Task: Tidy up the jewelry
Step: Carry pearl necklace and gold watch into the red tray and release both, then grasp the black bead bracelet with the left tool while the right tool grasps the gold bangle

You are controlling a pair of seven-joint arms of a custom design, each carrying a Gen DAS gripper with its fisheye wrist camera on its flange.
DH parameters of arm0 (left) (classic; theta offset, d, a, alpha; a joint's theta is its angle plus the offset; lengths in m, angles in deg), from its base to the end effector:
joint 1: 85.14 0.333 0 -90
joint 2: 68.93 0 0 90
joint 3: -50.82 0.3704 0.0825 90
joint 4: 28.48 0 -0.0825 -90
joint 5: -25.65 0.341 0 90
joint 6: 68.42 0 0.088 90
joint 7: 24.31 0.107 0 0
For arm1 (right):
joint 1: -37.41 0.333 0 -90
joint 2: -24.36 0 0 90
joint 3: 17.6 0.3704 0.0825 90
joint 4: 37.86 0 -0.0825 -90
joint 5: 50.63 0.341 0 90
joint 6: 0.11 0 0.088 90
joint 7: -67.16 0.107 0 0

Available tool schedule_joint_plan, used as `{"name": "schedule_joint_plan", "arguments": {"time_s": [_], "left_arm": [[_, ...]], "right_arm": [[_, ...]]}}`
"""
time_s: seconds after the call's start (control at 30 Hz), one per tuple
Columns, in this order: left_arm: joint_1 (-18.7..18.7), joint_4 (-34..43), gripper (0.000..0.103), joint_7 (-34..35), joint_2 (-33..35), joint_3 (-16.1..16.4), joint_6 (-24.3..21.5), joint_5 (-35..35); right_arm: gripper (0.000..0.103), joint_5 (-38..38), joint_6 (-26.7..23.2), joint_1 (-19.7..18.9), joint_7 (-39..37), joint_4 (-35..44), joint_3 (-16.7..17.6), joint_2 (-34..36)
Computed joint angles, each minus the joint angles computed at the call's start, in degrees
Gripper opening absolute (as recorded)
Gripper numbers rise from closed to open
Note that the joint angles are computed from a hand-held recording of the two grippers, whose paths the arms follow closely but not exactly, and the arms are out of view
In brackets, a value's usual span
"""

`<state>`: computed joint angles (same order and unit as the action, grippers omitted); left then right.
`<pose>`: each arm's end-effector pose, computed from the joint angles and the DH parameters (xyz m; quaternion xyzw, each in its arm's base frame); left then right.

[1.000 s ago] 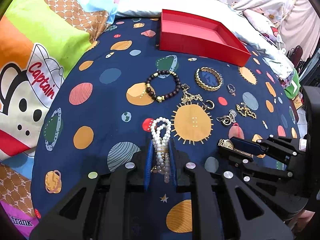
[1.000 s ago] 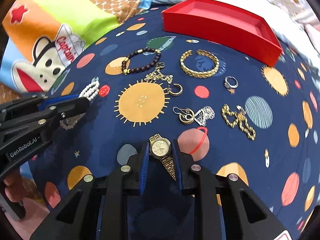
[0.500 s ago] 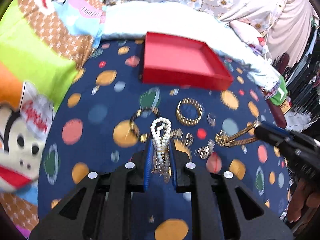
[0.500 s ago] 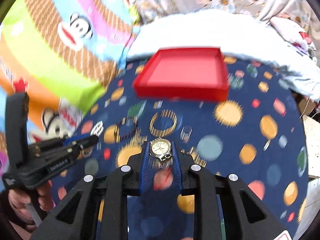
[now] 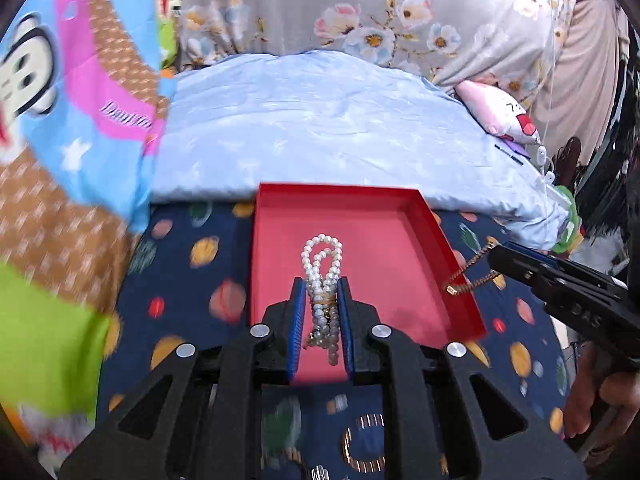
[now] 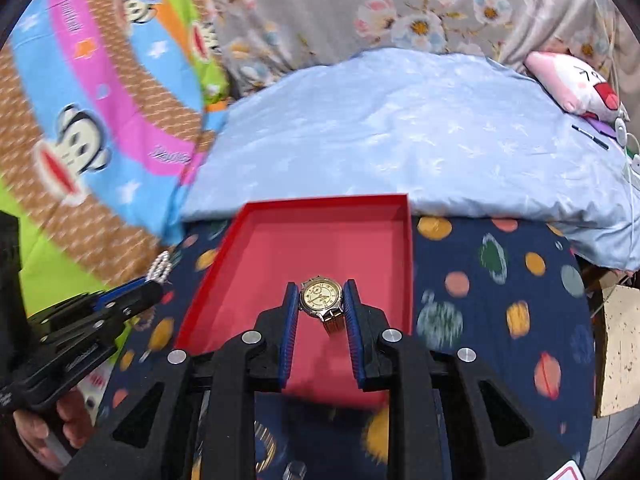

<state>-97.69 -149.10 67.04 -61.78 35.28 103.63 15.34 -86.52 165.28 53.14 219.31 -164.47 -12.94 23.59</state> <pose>0.5251 -0.2567 0.5326 -0.5375 0.7523 -0.3518 0.1460 0.4865 0.2174 0.5362 -0.5980 0.7130 -0.1950 0.3097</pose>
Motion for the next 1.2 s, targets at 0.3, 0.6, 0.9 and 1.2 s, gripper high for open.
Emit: {"name": "schedule_joint_plan", "arguments": {"time_s": [0.3, 0.6, 0.9, 1.2], "left_arm": [[-2.75, 21.72, 0.016, -6.32, 18.40, 3.11, -9.85, 9.32], [-5.50, 23.05, 0.053, -13.88, 19.54, 7.44, -5.96, 14.43], [-3.01, 0.45, 0.055, -18.55, 1.46, 7.91, 1.02, 18.15], [1.89, -19.82, 0.061, -21.08, -10.87, 4.14, 1.65, 20.79]], "right_arm": [[0.022, 12.41, -2.39, -0.53, -13.47, 11.58, -3.51, 14.61], [0.041, -2.55, -0.50, 8.38, 0.15, 9.69, -14.20, 11.16], [0.052, -16.99, -6.38, 7.94, 18.78, -7.87, -5.64, -8.26], [0.052, -8.08, -12.56, 7.51, 23.20, -20.58, 5.98, -19.42]]}}
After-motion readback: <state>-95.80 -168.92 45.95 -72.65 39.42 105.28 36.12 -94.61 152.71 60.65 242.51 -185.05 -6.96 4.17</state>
